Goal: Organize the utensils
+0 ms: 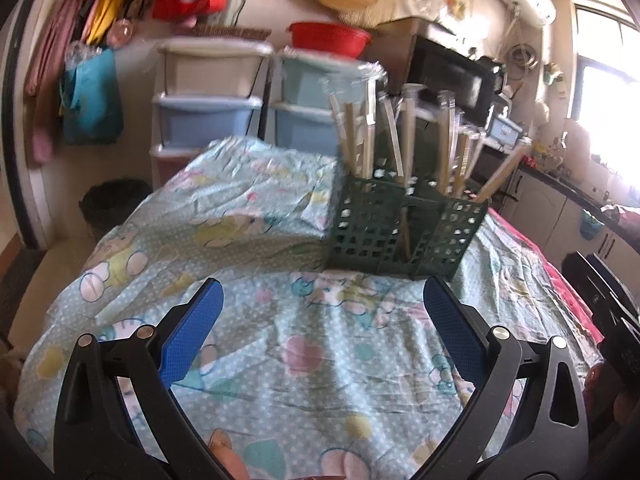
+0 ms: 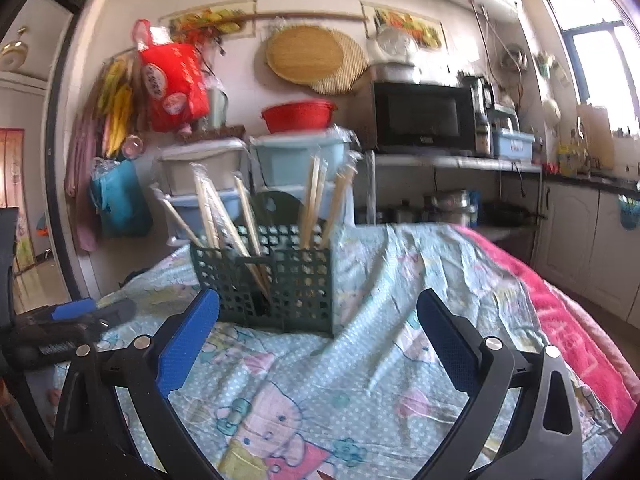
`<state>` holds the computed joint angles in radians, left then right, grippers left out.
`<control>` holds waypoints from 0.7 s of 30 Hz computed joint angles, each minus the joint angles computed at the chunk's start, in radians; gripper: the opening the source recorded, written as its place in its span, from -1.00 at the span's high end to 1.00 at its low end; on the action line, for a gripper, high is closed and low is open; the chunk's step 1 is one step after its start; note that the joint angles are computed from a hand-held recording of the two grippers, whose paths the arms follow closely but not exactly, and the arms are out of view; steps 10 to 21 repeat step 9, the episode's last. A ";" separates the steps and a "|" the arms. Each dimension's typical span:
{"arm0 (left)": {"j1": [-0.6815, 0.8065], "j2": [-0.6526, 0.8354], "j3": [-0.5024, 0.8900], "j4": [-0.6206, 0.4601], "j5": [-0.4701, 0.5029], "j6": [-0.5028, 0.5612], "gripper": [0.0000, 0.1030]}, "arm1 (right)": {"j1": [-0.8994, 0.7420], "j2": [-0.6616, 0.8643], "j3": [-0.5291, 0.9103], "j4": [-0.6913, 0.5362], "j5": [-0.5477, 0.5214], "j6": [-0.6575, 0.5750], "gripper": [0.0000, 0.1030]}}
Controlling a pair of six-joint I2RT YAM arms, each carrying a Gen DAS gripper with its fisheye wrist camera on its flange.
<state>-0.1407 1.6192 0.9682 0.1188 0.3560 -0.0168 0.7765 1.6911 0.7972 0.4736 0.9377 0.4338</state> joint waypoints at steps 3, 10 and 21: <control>0.043 0.072 0.166 -0.141 -0.039 0.036 -0.80 | -0.101 -0.068 0.013 -0.177 -0.072 0.084 -0.87; 0.056 0.407 0.645 -0.430 -0.235 0.098 -0.80 | -0.482 0.063 0.271 -0.685 -0.351 0.173 -0.87; 0.056 0.407 0.645 -0.430 -0.235 0.098 -0.80 | -0.482 0.063 0.271 -0.685 -0.351 0.173 -0.87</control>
